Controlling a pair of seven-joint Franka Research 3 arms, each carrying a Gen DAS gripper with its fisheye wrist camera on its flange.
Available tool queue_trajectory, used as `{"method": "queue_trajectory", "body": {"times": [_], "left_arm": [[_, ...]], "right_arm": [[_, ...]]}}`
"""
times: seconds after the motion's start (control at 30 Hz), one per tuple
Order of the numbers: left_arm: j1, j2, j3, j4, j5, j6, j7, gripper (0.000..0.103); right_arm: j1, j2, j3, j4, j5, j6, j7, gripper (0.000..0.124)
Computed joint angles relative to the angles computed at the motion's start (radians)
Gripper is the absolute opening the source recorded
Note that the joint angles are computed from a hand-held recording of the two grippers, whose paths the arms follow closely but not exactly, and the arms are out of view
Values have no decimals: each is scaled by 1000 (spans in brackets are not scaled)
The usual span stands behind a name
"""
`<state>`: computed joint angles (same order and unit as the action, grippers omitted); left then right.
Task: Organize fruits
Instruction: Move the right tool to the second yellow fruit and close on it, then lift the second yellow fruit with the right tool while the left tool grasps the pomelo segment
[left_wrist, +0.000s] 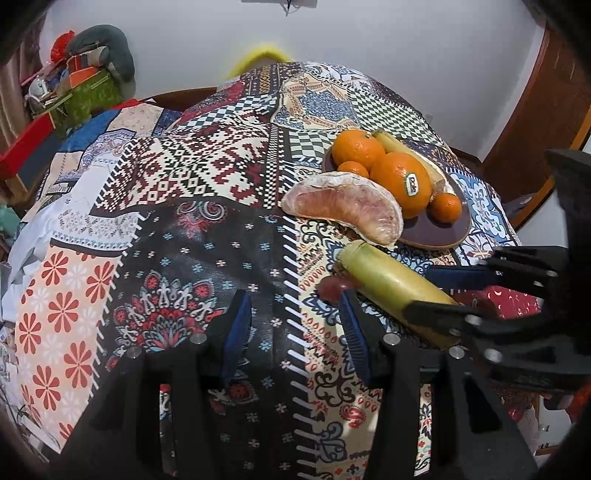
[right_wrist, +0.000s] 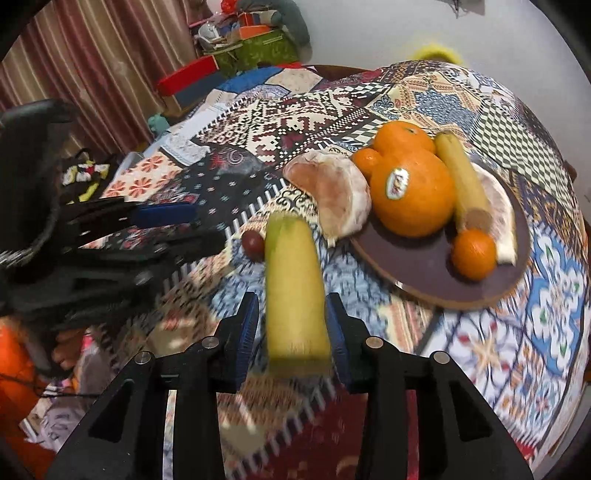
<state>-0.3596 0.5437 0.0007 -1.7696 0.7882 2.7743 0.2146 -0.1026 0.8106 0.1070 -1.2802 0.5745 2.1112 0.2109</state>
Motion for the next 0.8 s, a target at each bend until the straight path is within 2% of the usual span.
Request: {"method": "queue_trajectory", "body": {"times": [0.2,0.33,0.4,0.53,0.7,0.8], "left_arm": [[6,-17,5,-23,5,7,-21,49],[10,-11,-4,-10,-5,-4,-11,49],[15,-6,-11,2,-17,-8,4,50],[10,14,-12,44,-37,-24,21,66],[13,59,-26,128,-70,-53,70,68],[20,107,-44,203,-123,-80,130,75]], "right_arm": [[33,68,-7,84,-45,-28,61,37],[23,32,6,7,-24,44,37,36],[14,14,8,-16,-18,46,23,36],[-18,-12,17,-34,23,31,-6,36],[-56,-2,19,33,83,10,18,36],[-73,3,22,60,115,37,30,36]]}}
